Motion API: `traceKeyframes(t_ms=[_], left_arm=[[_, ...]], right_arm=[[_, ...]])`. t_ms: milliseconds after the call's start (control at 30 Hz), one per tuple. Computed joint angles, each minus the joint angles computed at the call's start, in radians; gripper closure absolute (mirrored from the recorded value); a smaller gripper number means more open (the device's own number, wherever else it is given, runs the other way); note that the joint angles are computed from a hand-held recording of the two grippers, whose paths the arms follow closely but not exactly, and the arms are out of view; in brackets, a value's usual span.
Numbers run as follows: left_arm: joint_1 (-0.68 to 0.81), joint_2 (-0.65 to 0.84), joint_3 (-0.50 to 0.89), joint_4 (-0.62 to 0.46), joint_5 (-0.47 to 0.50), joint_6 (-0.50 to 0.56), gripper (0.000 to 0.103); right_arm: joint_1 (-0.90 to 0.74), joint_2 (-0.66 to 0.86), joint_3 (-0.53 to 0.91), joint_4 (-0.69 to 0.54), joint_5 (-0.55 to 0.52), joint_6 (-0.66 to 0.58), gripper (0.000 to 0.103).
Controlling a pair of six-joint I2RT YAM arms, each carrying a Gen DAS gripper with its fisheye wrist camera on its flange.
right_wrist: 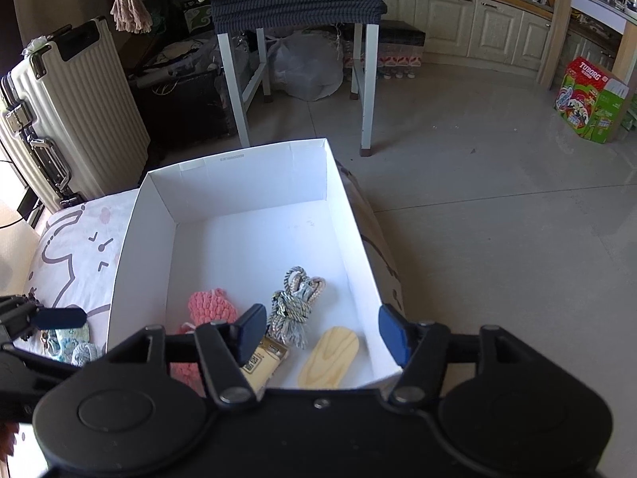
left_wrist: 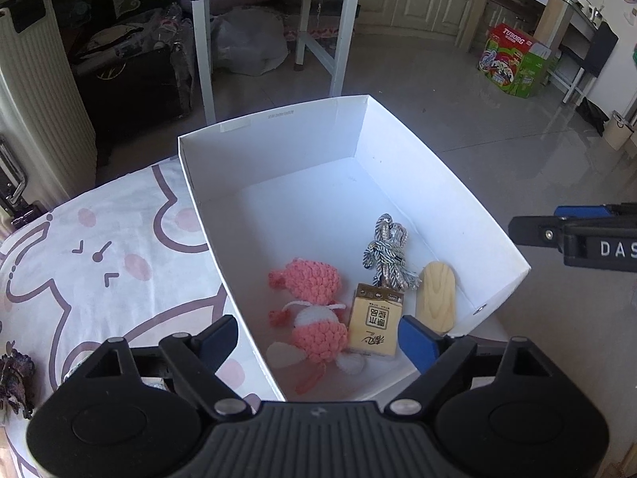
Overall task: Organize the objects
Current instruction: 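Withdraw both tools from the box back toward the remaining objects on the bed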
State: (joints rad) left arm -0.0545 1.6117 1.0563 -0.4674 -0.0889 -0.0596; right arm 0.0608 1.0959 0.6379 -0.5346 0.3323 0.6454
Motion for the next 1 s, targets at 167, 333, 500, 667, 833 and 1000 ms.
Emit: traceKeyframes(t_ms=[167,333,500,667,833,1000], left_arm=[[0.007,-0.045,-0.025,-0.003,-0.003,-0.030,0.011],[0.015,-0.098,-0.060,-0.009,-0.003,-0.051,0.006],[0.031,-0.147,-0.091,-0.021,-0.003,-0.057,0.003],[0.023,-0.177,-0.113,-0.028,-0.019,-0.047,0.001],[0.021,-0.205,-0.132,-0.029,-0.036,-0.047,0.000],[0.031,-0.225,-0.137,-0.033,-0.023,-0.063,0.000]], right_arm=[[0.038,-0.047,-0.016,-0.047,0.028,0.031,0.033],[0.083,-0.085,-0.023,-0.088,0.057,0.061,0.028],[0.123,-0.118,-0.031,-0.126,0.078,0.094,0.024],[0.165,-0.151,-0.042,-0.169,0.114,0.167,0.018],[0.197,-0.174,-0.054,-0.190,0.130,0.216,0.005],[0.236,-0.181,-0.058,-0.208,0.158,0.256,0.002]])
